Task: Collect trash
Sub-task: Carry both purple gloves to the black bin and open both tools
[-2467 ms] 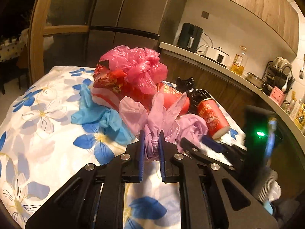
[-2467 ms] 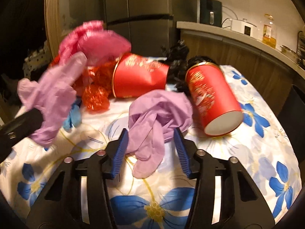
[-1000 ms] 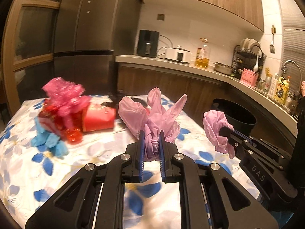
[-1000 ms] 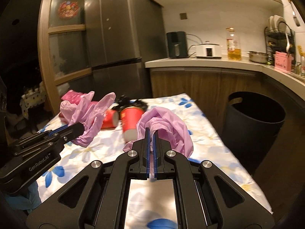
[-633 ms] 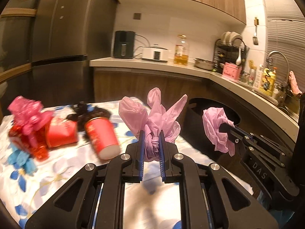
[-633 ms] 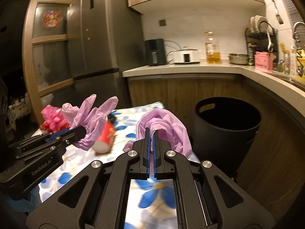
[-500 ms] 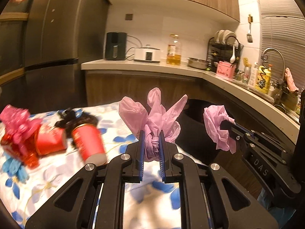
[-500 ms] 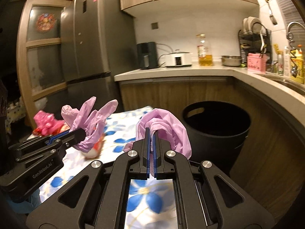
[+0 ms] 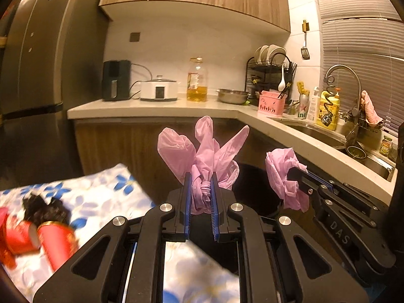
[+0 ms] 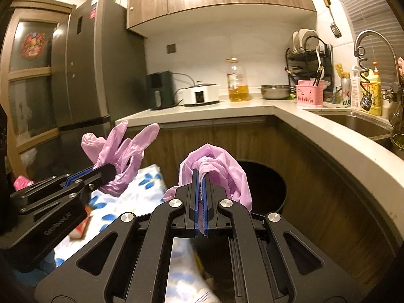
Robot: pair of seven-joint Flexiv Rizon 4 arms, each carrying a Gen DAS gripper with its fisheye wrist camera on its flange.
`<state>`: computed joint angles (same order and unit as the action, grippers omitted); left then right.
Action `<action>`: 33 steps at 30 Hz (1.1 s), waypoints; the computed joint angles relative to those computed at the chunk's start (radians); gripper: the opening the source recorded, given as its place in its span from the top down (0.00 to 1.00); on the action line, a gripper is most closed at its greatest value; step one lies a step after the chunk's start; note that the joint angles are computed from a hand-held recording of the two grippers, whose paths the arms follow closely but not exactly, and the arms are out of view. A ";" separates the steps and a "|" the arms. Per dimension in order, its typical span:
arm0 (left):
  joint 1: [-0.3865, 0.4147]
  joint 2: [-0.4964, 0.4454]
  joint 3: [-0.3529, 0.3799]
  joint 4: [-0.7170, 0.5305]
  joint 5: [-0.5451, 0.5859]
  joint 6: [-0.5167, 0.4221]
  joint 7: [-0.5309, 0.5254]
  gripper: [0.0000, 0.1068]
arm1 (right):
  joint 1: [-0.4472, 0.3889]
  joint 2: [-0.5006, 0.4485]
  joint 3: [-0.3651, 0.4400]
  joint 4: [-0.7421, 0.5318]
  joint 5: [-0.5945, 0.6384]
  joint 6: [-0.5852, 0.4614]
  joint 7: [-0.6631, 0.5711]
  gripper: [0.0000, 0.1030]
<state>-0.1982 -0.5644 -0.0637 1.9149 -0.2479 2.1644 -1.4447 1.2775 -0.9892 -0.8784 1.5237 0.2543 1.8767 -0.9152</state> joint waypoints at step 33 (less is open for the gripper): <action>0.029 -0.183 -0.010 -0.274 -0.035 -0.171 -0.053 0.35 | -0.433 -0.019 0.402 -0.305 -0.381 -0.138 0.119 0.59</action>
<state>-0.1695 -0.7473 -0.0734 1.6406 -0.2832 1.9937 -1.4979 0.8448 -1.0083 -0.4760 1.2189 -0.1263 1.7383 -0.7959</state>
